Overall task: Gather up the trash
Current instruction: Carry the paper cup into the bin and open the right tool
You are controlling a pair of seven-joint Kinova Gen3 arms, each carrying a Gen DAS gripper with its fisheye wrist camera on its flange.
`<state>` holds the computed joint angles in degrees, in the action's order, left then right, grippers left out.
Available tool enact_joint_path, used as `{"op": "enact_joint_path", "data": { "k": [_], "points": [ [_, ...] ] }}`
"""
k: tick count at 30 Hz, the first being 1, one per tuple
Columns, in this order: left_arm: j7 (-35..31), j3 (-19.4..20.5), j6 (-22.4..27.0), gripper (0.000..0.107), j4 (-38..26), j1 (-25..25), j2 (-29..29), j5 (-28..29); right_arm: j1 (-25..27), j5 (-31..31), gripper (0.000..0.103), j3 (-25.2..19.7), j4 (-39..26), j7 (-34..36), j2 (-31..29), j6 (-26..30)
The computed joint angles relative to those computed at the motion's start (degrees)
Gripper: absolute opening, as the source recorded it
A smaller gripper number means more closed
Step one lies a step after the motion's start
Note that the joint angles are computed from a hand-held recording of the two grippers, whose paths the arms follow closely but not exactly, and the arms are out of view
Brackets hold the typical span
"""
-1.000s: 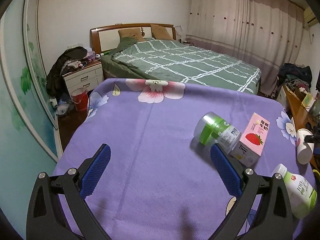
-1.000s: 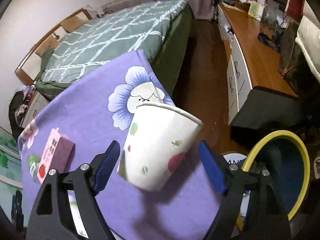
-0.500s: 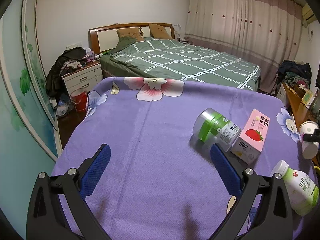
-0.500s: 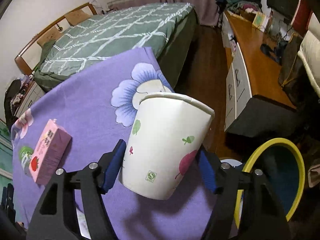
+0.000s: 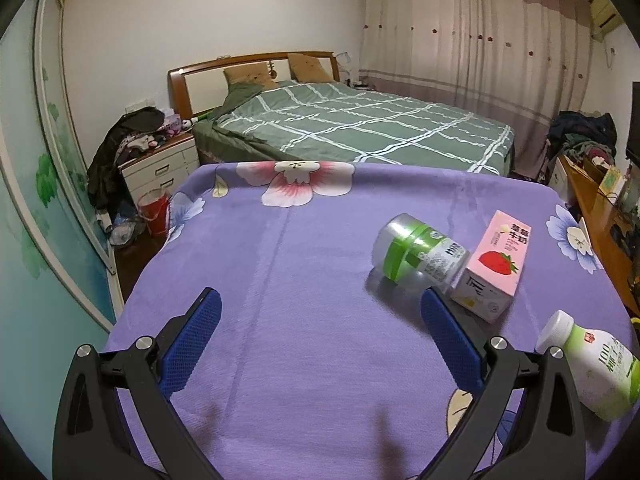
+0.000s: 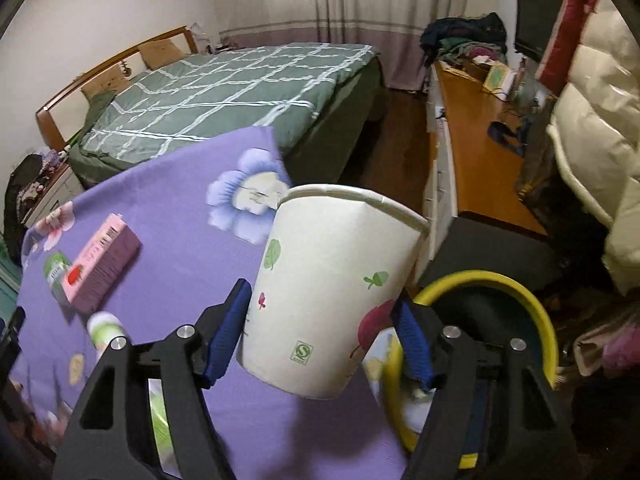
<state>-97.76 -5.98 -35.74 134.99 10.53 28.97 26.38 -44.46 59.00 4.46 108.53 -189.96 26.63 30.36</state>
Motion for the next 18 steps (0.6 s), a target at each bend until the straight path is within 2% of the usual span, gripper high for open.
{"op": "enact_joint_path", "data": {
  "k": [6, 15, 18],
  "points": [
    [-0.55, 0.75, -0.97, 0.098, 0.57, 0.85, -0.16, -1.35, 1.84, 2.11, 0.066, 0.0, 7.63, -4.53, -2.61, -0.42],
    [-4.36, 1.23, -2.11, 0.098, 1.75, 5.24, -2.34, 2.01, 7.08, -0.45, 0.068, -0.71, 11.92, -2.25, -1.17, -1.2],
    [-5.69, 1.82, -1.65, 0.098, 2.07, 6.73, -3.52, 3.43, 6.81, 1.29, 0.068, 0.85, 13.85, -4.83, -1.25, -3.15]
  ]
}}
